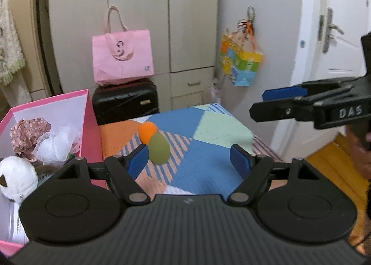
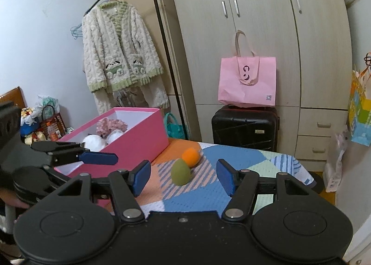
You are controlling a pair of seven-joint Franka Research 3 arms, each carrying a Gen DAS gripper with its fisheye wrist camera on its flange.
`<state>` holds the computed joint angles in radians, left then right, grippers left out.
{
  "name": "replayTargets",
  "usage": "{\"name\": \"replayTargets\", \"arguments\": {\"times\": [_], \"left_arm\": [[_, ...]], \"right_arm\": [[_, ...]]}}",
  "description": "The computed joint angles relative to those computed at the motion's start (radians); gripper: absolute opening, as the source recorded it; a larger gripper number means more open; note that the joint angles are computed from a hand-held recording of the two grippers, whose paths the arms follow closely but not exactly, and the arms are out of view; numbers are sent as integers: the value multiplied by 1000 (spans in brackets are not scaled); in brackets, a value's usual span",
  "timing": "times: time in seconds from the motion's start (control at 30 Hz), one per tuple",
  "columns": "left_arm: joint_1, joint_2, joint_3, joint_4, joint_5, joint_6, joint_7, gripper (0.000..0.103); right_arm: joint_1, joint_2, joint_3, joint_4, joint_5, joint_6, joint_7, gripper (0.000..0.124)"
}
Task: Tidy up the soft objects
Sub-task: 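Move both tools back to the orange and green makeup sponges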
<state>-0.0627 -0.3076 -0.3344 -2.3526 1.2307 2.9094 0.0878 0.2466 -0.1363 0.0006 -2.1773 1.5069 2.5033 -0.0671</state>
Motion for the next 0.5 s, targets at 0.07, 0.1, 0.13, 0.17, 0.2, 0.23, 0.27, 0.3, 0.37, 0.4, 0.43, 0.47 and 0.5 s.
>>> {"name": "replayTargets", "arguments": {"times": [0.07,0.1,0.13,0.17,0.2,0.23,0.27,0.3,0.37,0.4,0.43,0.47,0.5], "left_arm": [[21,37,-28,25,79,-36,-84,77],[19,53,-26,35,111,-46,-120,76],[15,76,-21,46,140,-55,-156,76],[7,94,-12,55,150,-60,-172,76],[-1,112,-1,64,158,-63,-189,76],[-9,132,10,74,165,-71,-212,76],[-19,149,18,84,175,-80,-230,75],[-29,166,28,93,187,-90,-246,75],[-50,198,45,112,218,-109,-289,75],[-60,213,55,121,228,-117,-305,75],[-68,234,64,135,248,-125,-325,75],[-77,252,74,146,231,-133,-311,75],[-87,267,82,157,216,-147,-303,75]], "right_arm": [[8,18,12,17,-3,37,-20,68],[10,26,14,27,-3,40,-33,68],[11,33,16,34,2,39,-50,68],[12,40,17,41,5,37,-62,68],[14,49,20,51,6,38,-72,68],[15,61,23,61,7,41,-83,68],[16,73,26,73,8,44,-92,68],[17,91,31,89,7,49,-97,68],[15,127,38,123,-4,48,-86,68],[11,150,40,145,-8,39,-76,68],[5,174,41,169,-11,18,-65,68],[-3,196,43,191,-16,-3,-47,68],[-11,222,46,216,-33,-24,-15,68]]}}
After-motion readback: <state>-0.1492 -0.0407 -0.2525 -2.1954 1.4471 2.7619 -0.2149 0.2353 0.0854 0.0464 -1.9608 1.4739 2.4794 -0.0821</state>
